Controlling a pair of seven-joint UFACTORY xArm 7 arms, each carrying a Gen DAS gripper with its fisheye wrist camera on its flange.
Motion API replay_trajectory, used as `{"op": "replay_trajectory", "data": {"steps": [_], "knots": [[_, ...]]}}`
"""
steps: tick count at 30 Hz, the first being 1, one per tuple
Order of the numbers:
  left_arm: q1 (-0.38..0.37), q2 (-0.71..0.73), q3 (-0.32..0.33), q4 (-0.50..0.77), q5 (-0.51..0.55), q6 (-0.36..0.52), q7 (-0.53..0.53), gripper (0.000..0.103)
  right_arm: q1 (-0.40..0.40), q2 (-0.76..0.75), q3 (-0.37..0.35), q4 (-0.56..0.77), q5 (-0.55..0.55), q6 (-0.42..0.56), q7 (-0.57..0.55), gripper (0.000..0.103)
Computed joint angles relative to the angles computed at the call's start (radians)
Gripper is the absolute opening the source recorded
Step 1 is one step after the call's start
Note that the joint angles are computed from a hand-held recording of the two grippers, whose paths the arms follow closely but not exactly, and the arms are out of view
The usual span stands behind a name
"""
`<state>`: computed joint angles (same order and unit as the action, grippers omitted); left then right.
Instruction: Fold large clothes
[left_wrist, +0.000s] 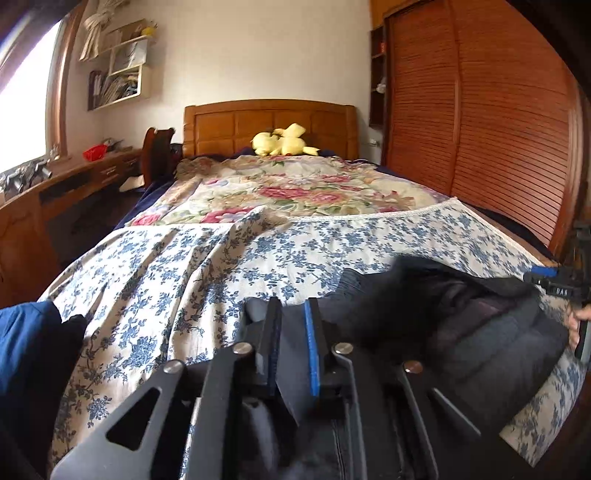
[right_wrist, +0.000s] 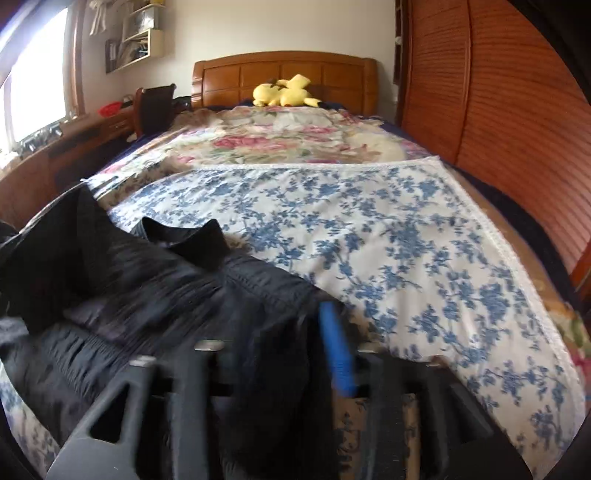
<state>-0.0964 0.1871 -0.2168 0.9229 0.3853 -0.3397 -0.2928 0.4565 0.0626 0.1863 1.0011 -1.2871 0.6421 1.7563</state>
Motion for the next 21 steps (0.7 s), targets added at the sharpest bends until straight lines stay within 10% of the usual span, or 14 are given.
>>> {"op": "replay_trajectory", "data": {"steps": [8, 21], "knots": [[0.176, 0.0, -0.107, 0.004, 0.388, -0.024, -0.287, 0.034, 0.055, 0.027, 0.041, 0.074, 0.068, 0.064, -0.107, 0.056], [0.187, 0.036, -0.06, -0.005, 0.646, -0.067, -0.492, 0.05, 0.195, 0.394, -0.036, 0.54, 0.257, 0.085, -0.517, 0.057]]}}
